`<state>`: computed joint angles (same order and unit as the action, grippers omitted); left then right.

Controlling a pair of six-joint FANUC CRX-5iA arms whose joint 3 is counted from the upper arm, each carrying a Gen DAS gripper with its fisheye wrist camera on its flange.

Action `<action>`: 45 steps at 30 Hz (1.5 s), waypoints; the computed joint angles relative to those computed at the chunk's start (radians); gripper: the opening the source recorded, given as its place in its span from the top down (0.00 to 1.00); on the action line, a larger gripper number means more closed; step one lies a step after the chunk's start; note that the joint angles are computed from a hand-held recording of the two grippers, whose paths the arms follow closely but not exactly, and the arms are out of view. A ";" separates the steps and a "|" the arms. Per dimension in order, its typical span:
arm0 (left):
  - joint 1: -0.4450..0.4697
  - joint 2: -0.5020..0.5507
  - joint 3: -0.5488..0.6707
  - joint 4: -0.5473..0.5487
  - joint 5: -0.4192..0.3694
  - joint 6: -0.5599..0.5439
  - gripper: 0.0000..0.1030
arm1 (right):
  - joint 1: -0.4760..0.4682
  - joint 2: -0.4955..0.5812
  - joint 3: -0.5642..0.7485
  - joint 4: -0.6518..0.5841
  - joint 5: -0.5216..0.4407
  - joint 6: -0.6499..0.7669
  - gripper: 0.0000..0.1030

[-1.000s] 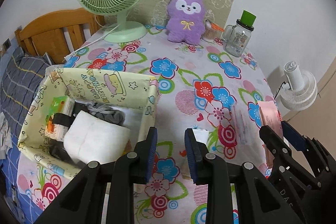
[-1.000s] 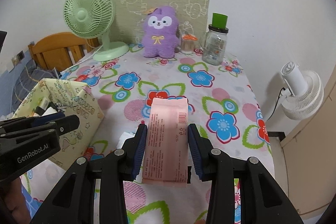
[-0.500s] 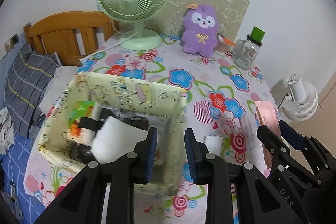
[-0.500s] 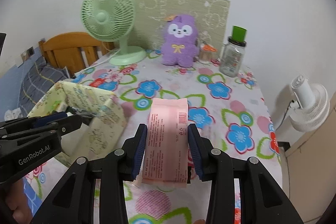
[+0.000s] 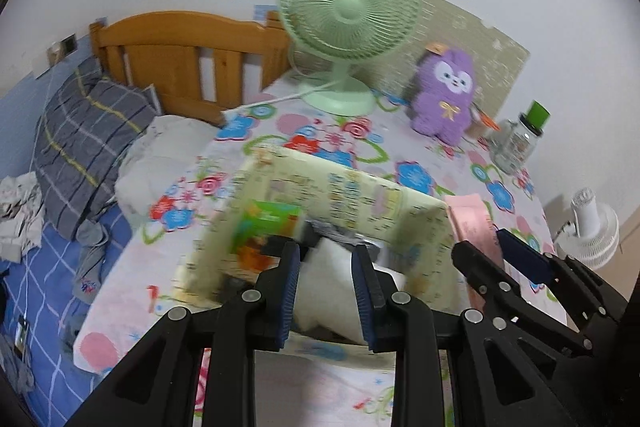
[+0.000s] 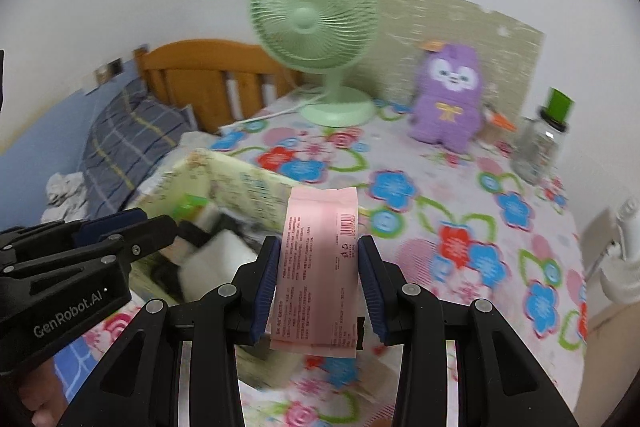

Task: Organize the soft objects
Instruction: 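Carry the pink paper packet over the box with the right tool while the left tool holds the white roll, then open the right tool to drop the pink paper packet into the box, then move the right tool to the clear plastic bag and grasp it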

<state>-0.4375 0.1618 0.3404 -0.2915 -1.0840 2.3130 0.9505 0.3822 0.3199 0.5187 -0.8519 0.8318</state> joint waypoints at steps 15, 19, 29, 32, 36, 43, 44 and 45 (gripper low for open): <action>0.056 -0.115 -0.126 -0.035 0.056 0.037 0.17 | 0.033 0.119 0.168 -0.019 -0.047 0.052 0.56; 0.052 -0.147 -0.168 -0.049 0.114 0.023 0.08 | 0.032 0.114 0.155 -0.013 -0.038 0.050 0.19; -0.039 -0.130 -0.122 -0.192 0.090 0.057 0.06 | 0.036 0.072 0.066 0.084 -0.030 -0.003 0.15; -0.042 -0.118 -0.109 -0.149 0.096 0.031 0.00 | 0.026 0.033 0.009 0.113 -0.015 -0.052 0.15; -0.068 -0.087 -0.076 -0.123 0.120 0.008 0.00 | 0.004 -0.044 -0.101 0.168 0.004 -0.151 0.15; -0.154 0.020 0.067 -0.138 0.082 -0.038 0.00 | -0.045 -0.167 -0.266 0.230 0.028 -0.279 0.15; -0.167 0.037 0.091 -0.143 0.073 -0.042 0.00 | -0.052 -0.184 -0.288 0.239 0.027 -0.294 0.15; -0.177 0.054 0.114 -0.141 0.065 -0.051 0.00 | -0.057 -0.197 -0.305 0.248 0.027 -0.304 0.15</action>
